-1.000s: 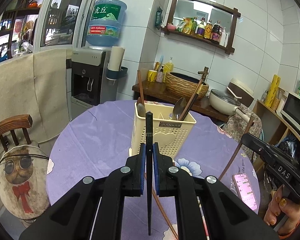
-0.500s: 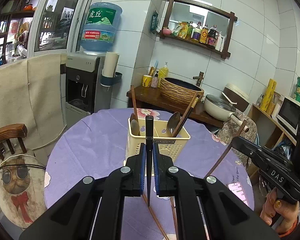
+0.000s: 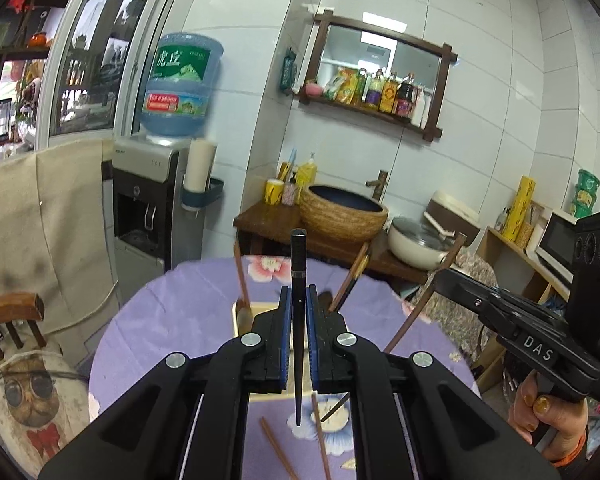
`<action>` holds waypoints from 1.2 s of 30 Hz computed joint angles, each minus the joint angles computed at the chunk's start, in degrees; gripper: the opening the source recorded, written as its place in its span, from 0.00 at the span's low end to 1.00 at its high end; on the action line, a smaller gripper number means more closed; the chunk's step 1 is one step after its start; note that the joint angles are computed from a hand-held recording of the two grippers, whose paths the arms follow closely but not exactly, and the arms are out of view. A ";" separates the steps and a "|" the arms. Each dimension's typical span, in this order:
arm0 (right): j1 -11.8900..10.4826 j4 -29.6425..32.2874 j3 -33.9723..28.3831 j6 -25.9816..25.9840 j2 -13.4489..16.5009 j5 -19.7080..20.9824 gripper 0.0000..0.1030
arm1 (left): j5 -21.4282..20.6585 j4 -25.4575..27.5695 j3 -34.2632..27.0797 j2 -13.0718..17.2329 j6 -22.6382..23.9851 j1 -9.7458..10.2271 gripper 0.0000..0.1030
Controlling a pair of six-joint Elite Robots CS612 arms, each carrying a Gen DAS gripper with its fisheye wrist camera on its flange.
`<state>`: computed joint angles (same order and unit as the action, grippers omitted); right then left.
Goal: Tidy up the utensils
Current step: 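Lower the chopsticks into the holder and open both tools, then move both open tools back toward the last two chopsticks on the cloth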
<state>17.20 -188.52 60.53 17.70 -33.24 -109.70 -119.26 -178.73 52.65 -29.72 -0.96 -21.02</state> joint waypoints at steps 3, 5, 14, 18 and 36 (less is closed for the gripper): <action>-0.37 0.25 -2.66 -0.83 0.07 -0.96 0.07 | 0.34 0.42 -3.82 0.87 -2.11 -0.15 0.07; -0.49 0.69 -4.70 -1.77 0.42 -1.94 0.07 | 1.29 0.79 -6.72 1.74 -3.33 -0.34 0.07; -1.09 5.93 -13.50 -2.51 4.78 -6.83 0.07 | 7.61 6.94 -17.20 7.22 -4.82 -1.59 0.07; -1.72 8.86 -14.71 0.38 6.67 -5.93 0.07 | 8.45 10.48 -18.85 9.08 -3.90 -1.89 0.07; -2.62 11.09 -15.00 6.93 9.80 -3.74 0.08 | 10.51 14.83 -18.01 11.37 -0.71 -2.70 0.08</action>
<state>14.58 -177.43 45.53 24.63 -23.43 -113.44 -108.75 -163.90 34.64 -18.35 -1.68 -23.72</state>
